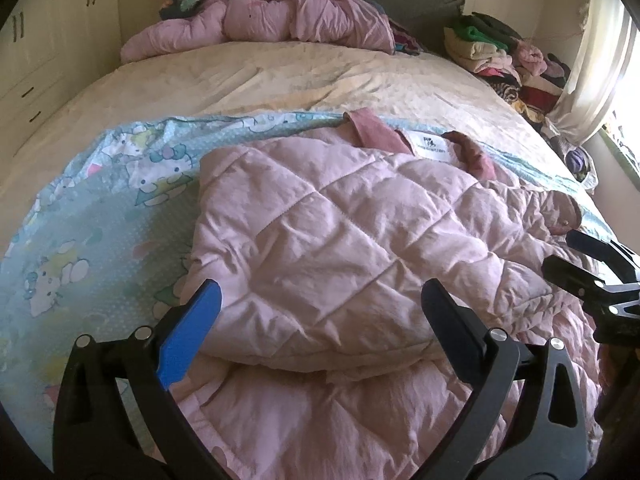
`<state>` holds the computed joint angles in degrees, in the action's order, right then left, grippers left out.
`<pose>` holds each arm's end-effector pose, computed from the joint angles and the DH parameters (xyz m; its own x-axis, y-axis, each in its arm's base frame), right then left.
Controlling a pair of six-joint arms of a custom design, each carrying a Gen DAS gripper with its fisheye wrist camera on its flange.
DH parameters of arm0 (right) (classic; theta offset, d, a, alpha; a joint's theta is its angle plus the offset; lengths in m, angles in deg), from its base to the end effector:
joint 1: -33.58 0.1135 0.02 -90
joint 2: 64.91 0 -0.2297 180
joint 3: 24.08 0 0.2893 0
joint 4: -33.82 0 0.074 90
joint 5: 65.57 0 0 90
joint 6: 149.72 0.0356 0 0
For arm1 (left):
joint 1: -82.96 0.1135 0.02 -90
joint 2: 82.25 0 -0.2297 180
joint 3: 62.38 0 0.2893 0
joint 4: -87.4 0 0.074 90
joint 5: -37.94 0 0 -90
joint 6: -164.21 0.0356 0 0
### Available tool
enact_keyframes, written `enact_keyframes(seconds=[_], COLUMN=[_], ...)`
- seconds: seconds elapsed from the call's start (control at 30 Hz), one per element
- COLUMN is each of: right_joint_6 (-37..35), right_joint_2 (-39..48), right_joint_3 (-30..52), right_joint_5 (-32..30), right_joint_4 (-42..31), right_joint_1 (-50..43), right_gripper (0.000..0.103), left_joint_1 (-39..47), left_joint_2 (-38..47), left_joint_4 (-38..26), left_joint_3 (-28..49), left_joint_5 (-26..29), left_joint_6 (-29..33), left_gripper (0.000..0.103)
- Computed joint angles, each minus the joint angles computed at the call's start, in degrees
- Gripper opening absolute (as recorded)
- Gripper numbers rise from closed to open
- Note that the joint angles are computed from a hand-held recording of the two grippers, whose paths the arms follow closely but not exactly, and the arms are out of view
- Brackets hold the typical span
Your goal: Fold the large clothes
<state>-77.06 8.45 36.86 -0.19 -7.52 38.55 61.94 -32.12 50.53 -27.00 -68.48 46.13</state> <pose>0.2972 0.0407 0.1856 -0.6704 -0.3303 -0.6644 -0.5489 0.8233 0.1445 0.2087 -0.0694 0.1314 -0.7305 -0.2030 -0.6521 -0.1854 0.9779 -0.0967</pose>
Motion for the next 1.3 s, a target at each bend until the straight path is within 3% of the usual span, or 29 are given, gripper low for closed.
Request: enact_keyframes(seconds=[0.47, 0.67, 0.9, 1.3], right_joint_6=[1.9, 0.0, -3.9, -15.3], right_joint_2=[-11.3, -16.5, -21.7, -25.2], right_joint_3=[-1.6, -0.8, 0.0, 3.9], right_joint_5=[-4.4, -7.0, -12.3, -22.3], right_joint_4=[-8.5, -14.5, -21.4, -35.4], right_joint_1=[-4.9, -8.7, -16.0, -29.7], right_gripper=[0.099, 0.099, 0.099, 0.099], left_joint_1=[-5.8, -11.7, -23.3, -45.1], left_joint_2=[-16.7, -24.1, -31.0, -22.8], left_joint_4=[-16.2, -25.2, -35.4, -53.2], left_joint_3=[-0.9, 0.1, -0.1, 7.3], left_joint_5=[-6.6, -13.0, -20.5, -31.9], left_joint_6=[-5.1, -10.2, -21.8, -48.6], left_gripper=[0.094, 0.094, 0.094, 0.094])
